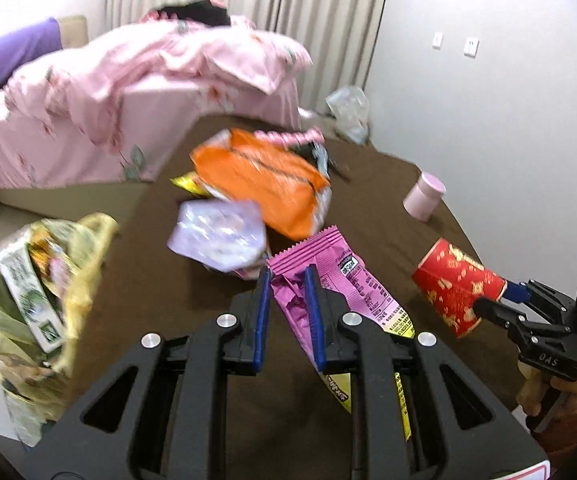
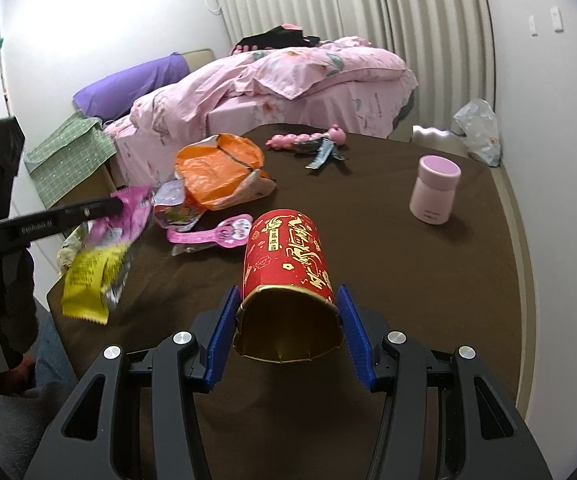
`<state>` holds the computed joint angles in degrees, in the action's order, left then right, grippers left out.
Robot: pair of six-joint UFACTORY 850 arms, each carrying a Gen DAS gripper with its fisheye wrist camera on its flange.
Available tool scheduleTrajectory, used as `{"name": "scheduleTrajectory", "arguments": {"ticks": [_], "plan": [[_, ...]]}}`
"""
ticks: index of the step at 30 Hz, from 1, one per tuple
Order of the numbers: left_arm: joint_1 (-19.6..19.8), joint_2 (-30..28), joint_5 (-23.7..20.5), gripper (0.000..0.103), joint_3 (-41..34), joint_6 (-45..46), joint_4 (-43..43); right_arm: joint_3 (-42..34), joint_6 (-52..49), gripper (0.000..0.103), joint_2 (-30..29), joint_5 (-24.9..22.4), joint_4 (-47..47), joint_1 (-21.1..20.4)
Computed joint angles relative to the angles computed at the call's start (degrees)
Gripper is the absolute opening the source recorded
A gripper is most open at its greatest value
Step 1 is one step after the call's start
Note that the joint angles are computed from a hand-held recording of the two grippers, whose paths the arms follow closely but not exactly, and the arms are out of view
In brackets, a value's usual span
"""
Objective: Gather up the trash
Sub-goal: 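Grasp the pink-yellow snack wrapper with the left gripper while the right gripper holds the red cup, then carry the pink wrapper and red cup over the trash bag with both grippers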
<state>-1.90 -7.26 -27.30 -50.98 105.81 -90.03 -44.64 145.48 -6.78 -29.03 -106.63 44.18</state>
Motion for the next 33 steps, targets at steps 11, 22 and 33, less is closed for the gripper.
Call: {"name": "scheduleTrajectory", "arguments": {"ticks": [11, 22, 33], "plan": [[4.50, 3.89, -0.02, 0.017, 1.66, 12.36, -13.74, -3.35, -3.19, 0.048, -0.43, 0.28, 0.24, 1.33], [11.32, 5.16, -3.56, 0.017, 1.53, 14.24, -17.71, -10.96, -13.65, 0.048, -2.85, 0.22, 4.07, 2.86], [16.87, 5.66, -3.32, 0.017, -0.44, 26.40, -26.72, -25.42, -23.85, 0.048, -10.39, 6.85, 4.29, 2.44]]}}
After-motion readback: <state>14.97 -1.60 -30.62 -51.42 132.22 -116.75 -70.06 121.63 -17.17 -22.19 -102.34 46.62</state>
